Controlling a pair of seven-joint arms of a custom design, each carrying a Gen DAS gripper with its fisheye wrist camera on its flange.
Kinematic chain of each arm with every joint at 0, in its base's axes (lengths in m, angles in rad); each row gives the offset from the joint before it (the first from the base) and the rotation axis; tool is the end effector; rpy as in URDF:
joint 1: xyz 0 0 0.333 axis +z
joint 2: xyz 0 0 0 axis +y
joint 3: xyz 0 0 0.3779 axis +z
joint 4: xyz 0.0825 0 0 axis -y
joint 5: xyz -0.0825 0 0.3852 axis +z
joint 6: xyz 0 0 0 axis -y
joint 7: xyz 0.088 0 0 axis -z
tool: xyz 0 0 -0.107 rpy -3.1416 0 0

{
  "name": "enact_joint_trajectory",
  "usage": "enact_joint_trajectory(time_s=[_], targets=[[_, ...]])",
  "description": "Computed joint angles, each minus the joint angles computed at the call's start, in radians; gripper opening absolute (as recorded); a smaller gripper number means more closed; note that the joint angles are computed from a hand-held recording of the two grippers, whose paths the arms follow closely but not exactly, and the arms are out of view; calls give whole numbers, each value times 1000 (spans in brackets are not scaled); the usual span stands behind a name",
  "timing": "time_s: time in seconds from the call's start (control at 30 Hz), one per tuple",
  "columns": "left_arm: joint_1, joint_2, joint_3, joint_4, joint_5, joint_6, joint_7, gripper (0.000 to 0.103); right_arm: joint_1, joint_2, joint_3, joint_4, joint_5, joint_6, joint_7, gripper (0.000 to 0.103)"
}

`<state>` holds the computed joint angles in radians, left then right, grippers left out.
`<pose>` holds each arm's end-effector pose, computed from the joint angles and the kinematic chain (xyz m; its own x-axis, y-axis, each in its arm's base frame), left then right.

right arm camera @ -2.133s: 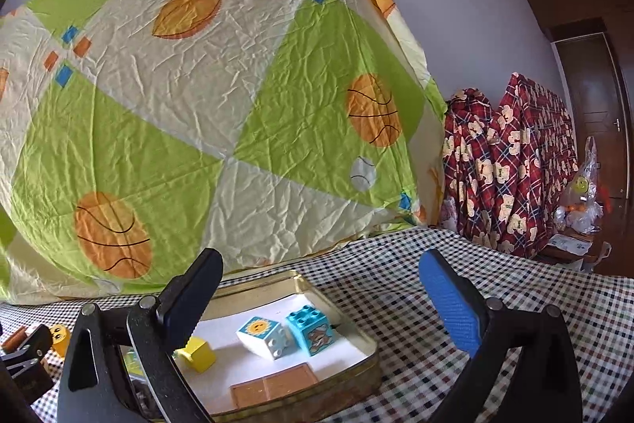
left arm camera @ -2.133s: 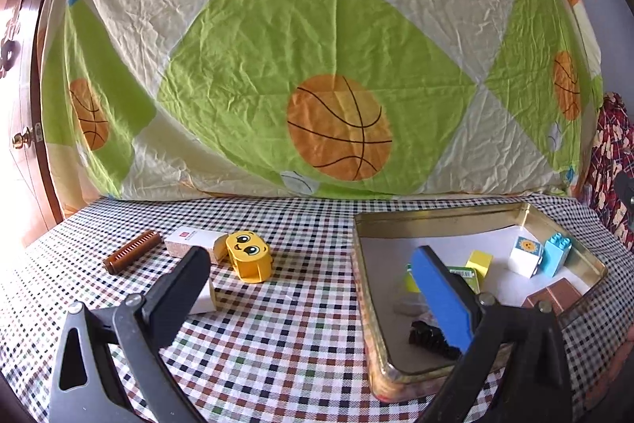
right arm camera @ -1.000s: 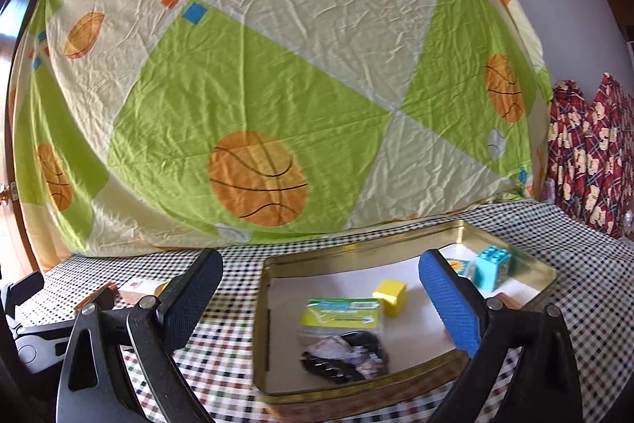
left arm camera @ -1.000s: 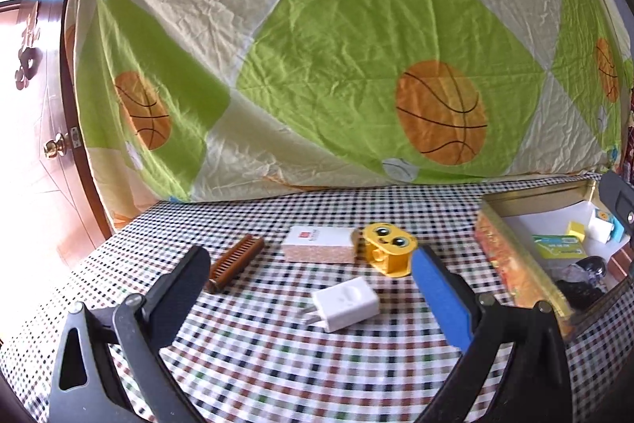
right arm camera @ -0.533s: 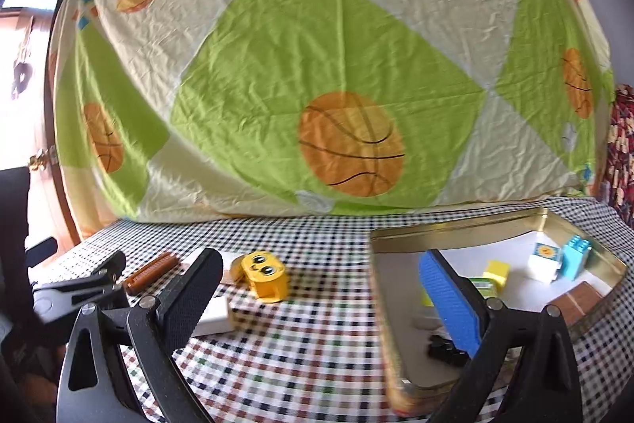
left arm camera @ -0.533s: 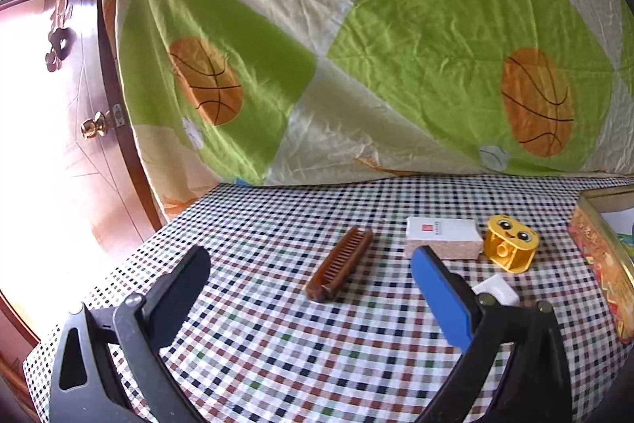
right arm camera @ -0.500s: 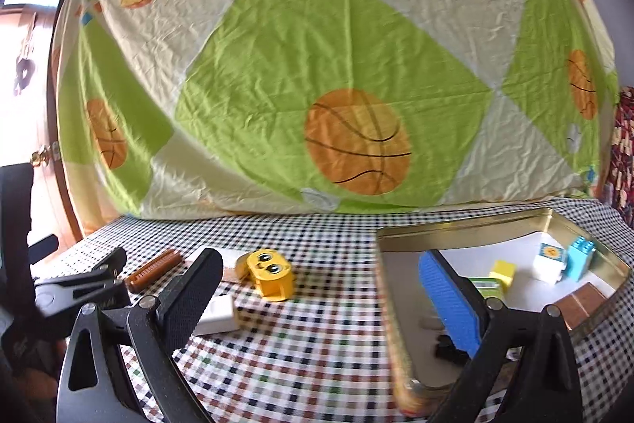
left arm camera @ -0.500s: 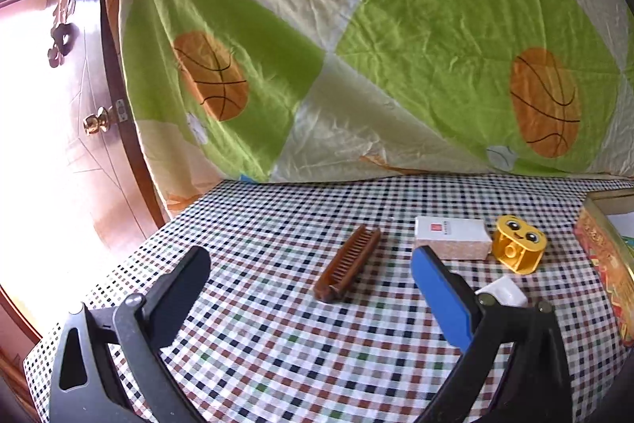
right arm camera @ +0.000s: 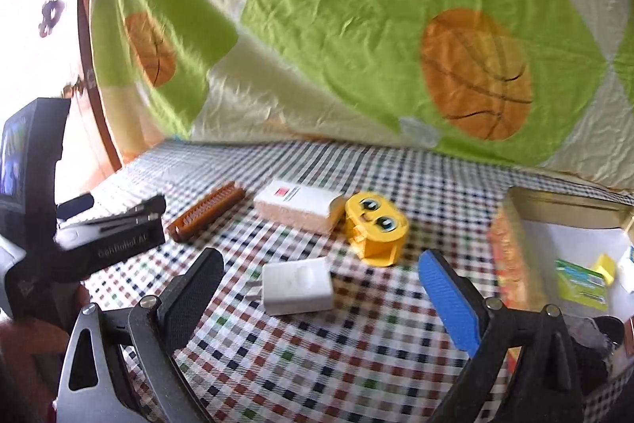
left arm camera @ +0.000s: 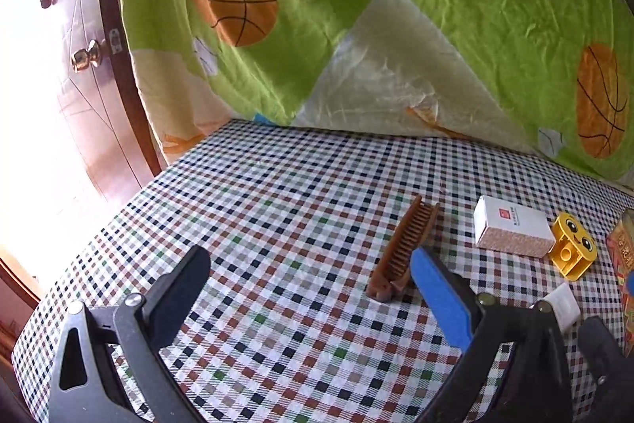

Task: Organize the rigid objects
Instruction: 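Close the right tool on the white charger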

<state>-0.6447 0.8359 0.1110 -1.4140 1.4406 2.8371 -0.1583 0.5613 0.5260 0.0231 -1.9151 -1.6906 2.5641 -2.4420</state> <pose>0.6413 -0.4663 0.2704 -0.1517 -0.9875 -0.0431 -0.5891 0.1253 -0.7983 0.5427 0.3756 0.2709 -0.1931 -0.9798 -0.0517 -0.5861 0.1575 -0.7948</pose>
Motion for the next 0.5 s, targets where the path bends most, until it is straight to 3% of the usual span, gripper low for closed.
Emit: enact_joint_trajectory(time_s=[0.07,0.27,0.37,0.5], targets=[[13,13,-10,17,-33,-1,36,102,-17,22,3,27,53,38,-63,84],[24,62,-15,79,-170,19,205,102,-49,71,-31,62,202,196,-171,82],[19,79,-10,99,-231,27,286,102,-51,96,-45,80,274,250,-244,74],[5,94,16,110,-299,48,334,102,-9,103,-99,88,264,294,-229,57]])
